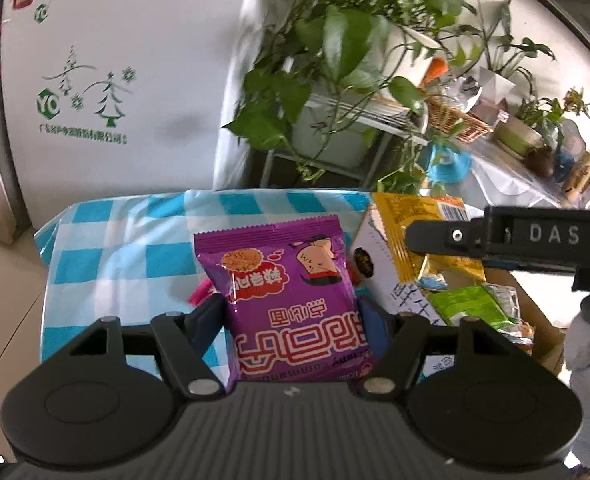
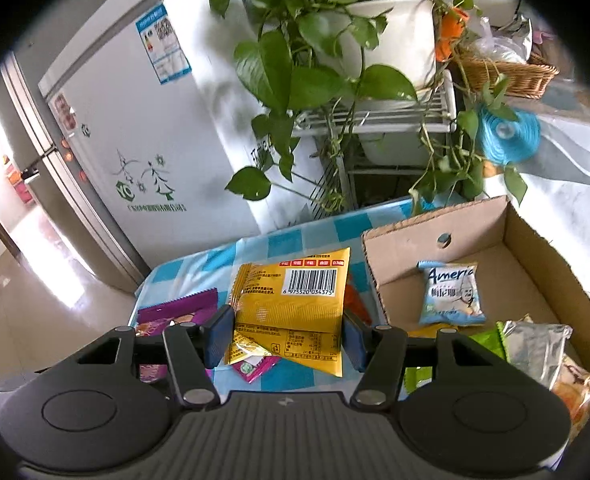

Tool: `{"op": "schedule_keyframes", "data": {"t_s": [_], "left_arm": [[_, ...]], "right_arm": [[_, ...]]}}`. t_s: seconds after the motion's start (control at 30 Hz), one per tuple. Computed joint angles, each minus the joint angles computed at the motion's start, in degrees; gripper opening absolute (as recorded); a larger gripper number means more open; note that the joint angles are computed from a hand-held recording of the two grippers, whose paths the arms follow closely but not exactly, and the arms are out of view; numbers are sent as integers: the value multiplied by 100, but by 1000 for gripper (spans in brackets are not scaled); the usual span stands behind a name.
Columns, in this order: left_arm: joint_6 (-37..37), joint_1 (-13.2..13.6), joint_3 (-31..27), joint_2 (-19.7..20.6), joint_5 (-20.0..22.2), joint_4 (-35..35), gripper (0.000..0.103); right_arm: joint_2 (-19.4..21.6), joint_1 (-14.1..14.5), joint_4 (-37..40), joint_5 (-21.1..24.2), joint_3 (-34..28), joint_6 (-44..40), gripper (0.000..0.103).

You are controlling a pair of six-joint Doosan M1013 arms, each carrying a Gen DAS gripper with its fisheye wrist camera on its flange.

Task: Organize snacks
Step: 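Carry both bags over the cardboard box and open both tools to drop them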

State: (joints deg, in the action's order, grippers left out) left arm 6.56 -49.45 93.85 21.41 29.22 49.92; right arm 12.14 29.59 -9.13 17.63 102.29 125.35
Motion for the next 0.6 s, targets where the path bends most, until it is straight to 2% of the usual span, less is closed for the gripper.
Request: {"op": "schedule_keyframes", "data": {"t_s": [0.3, 0.6], "left_arm": [[13, -27, -108, 30, 239, -94, 71], [44, -57, -380, 139, 99, -104, 71]], "right_arm": [[-200, -86, -303, -273, 173, 244, 64], [-438, -275, -1937, -486, 381, 2085, 64]]}}
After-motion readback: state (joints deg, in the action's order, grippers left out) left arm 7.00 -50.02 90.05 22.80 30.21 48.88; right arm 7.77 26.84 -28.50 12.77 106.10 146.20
